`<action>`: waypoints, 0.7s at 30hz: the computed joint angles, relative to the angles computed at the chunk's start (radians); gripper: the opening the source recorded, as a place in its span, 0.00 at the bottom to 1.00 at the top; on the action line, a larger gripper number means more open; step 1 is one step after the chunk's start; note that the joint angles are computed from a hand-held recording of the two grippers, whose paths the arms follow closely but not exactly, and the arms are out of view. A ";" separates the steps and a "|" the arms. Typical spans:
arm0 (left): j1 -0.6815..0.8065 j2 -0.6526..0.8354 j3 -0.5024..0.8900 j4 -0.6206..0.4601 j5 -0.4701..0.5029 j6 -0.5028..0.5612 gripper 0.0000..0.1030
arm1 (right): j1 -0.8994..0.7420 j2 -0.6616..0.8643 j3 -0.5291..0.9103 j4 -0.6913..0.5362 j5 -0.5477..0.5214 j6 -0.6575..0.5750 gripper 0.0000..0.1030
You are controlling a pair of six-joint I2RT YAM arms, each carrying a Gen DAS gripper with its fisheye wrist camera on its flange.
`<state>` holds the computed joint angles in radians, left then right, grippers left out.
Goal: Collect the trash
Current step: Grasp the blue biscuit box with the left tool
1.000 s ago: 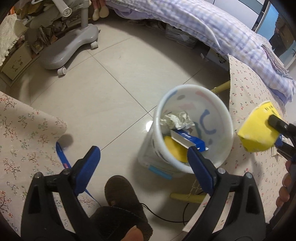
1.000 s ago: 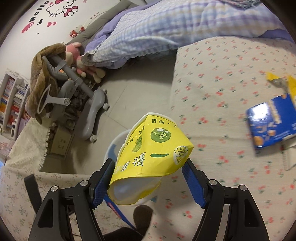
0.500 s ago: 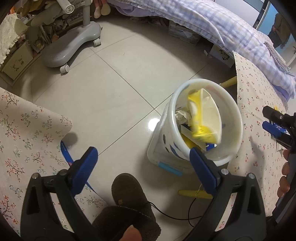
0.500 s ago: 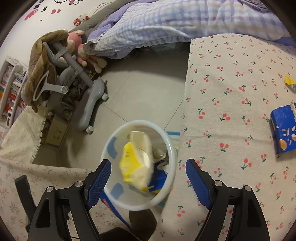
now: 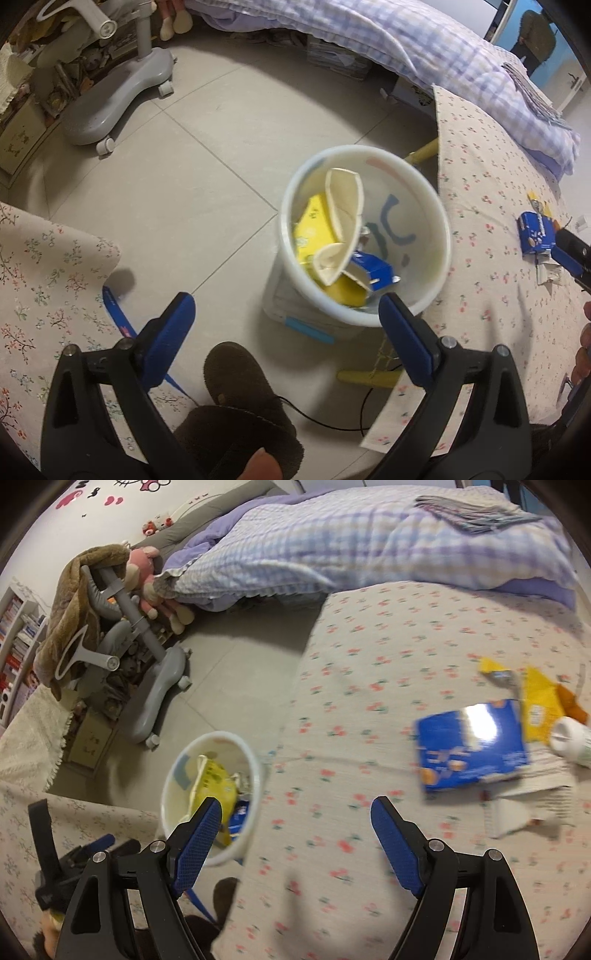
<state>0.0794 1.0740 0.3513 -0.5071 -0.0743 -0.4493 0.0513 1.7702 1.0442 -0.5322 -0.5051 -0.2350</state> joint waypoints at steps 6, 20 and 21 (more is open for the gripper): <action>-0.142 0.078 0.056 0.022 0.006 -0.115 0.96 | -0.159 0.018 0.060 -0.094 -0.010 -0.091 0.82; -0.473 0.407 0.305 0.068 -0.066 -0.298 0.96 | -0.434 0.146 0.213 -0.171 0.066 -0.294 0.82; -0.489 0.429 0.325 0.069 -0.065 -0.305 0.96 | -0.452 0.158 0.225 -0.176 0.068 -0.305 0.82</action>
<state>-0.4094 1.5030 0.6765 -0.4379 -0.1395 -0.7547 -0.4003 1.9280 1.2692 -0.7079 -0.4375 -0.5404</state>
